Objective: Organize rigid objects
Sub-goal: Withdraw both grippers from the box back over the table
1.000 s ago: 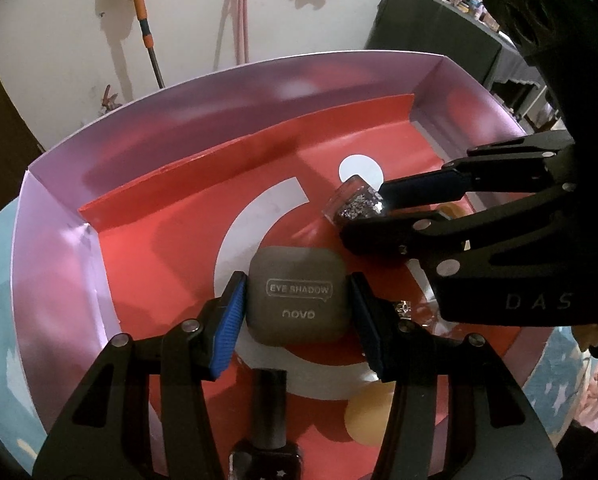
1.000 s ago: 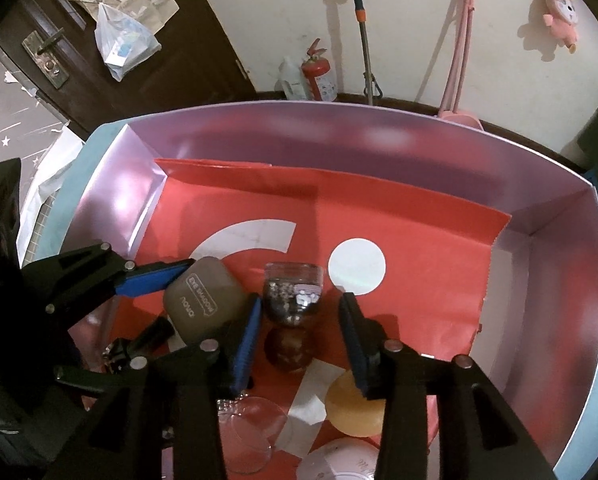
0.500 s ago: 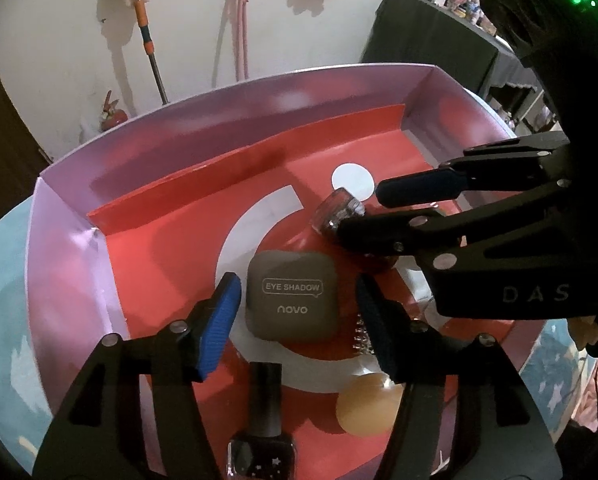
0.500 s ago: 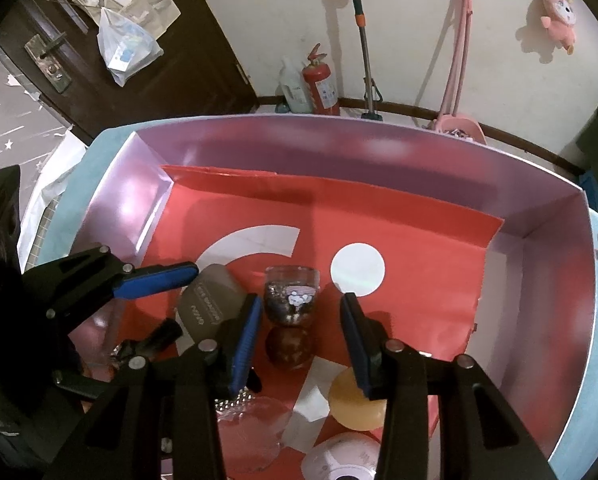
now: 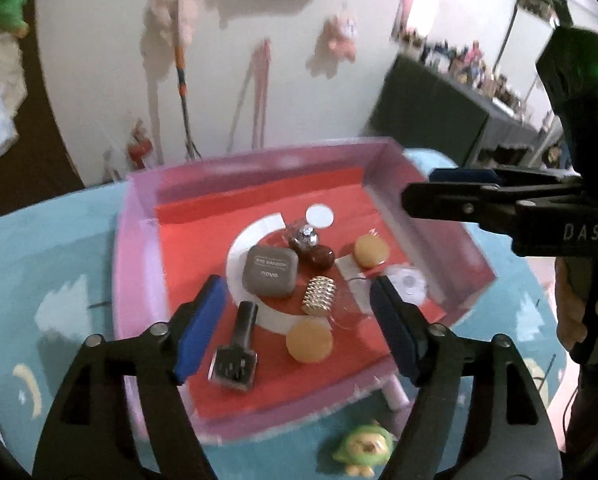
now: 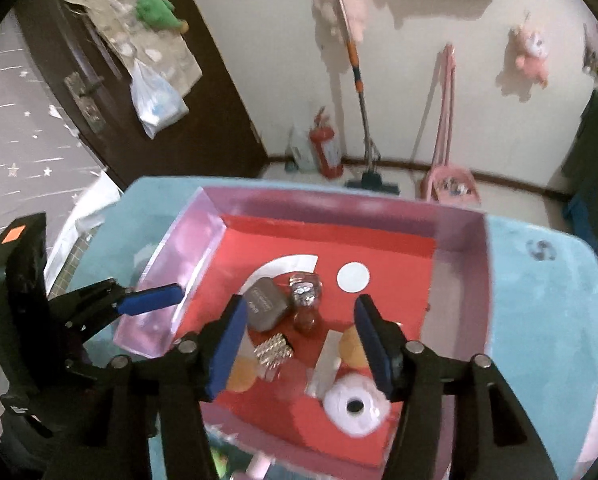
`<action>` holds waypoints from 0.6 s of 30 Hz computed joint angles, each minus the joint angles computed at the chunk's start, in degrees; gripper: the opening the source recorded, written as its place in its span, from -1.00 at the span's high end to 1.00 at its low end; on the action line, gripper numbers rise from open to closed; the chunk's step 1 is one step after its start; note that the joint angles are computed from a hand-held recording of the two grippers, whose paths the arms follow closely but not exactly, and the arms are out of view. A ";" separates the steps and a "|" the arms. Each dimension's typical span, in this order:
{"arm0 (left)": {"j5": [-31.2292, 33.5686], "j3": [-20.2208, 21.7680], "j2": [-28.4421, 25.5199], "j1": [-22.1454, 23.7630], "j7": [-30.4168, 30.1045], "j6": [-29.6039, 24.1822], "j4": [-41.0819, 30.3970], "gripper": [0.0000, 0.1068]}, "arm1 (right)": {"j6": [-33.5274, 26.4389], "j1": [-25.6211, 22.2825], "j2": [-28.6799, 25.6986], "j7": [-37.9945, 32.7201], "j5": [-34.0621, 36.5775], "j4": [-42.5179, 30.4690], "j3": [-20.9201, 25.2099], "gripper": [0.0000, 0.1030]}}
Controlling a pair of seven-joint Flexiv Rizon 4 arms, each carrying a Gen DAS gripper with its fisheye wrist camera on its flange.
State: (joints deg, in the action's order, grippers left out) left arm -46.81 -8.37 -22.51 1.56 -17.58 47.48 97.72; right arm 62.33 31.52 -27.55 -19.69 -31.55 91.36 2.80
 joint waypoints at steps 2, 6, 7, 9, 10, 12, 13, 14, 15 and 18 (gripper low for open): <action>-4.86 -0.47 3.38 0.98 3.16 1.10 3.93 -0.41 | 0.06 2.67 3.37 4.60 -5.22 3.45 -2.39 -0.32; -13.53 0.68 8.97 -0.26 9.27 6.96 10.57 -0.49 | -1.85 5.65 8.68 14.65 -17.34 8.32 -3.49 -0.62; -16.02 1.14 10.12 -0.56 11.37 7.74 11.82 -0.49 | -2.92 6.24 9.68 16.86 -20.30 9.04 -3.32 -0.66; -21.09 2.30 13.03 -1.56 14.96 8.77 14.71 -0.65 | -4.53 7.17 11.66 21.81 -26.26 10.82 -2.65 -0.85; -23.92 2.99 14.55 -2.15 16.92 9.11 16.29 -0.68 | -5.68 7.63 12.34 24.33 -28.85 11.44 -2.10 -0.88; -28.54 4.26 16.36 -3.35 21.21 9.30 18.36 -0.70 | -8.51 8.50 13.97 29.27 -33.91 13.07 -0.65 -0.93; -29.84 4.91 17.44 -4.06 22.62 9.60 19.47 -0.70 | -9.71 8.62 14.34 31.09 -35.39 13.44 0.17 -0.95; -32.08 5.45 18.57 -4.84 25.05 10.43 20.86 -0.70 | -11.18 8.90 14.99 33.60 -37.27 14.25 1.10 -1.00; -35.04 5.78 19.64 -5.83 28.00 11.78 22.27 -0.70 | -12.86 9.16 15.57 35.81 -38.94 15.07 2.09 -1.00; -41.83 6.82 21.75 -8.12 34.19 13.38 25.53 -0.72 | -18.23 9.48 16.50 39.63 -41.41 16.78 5.19 -1.00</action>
State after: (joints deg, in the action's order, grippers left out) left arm -88.64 -1.55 -0.76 -6.57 16.61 60.86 123.24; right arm 44.10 40.99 -11.05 19.94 -72.96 108.14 7.99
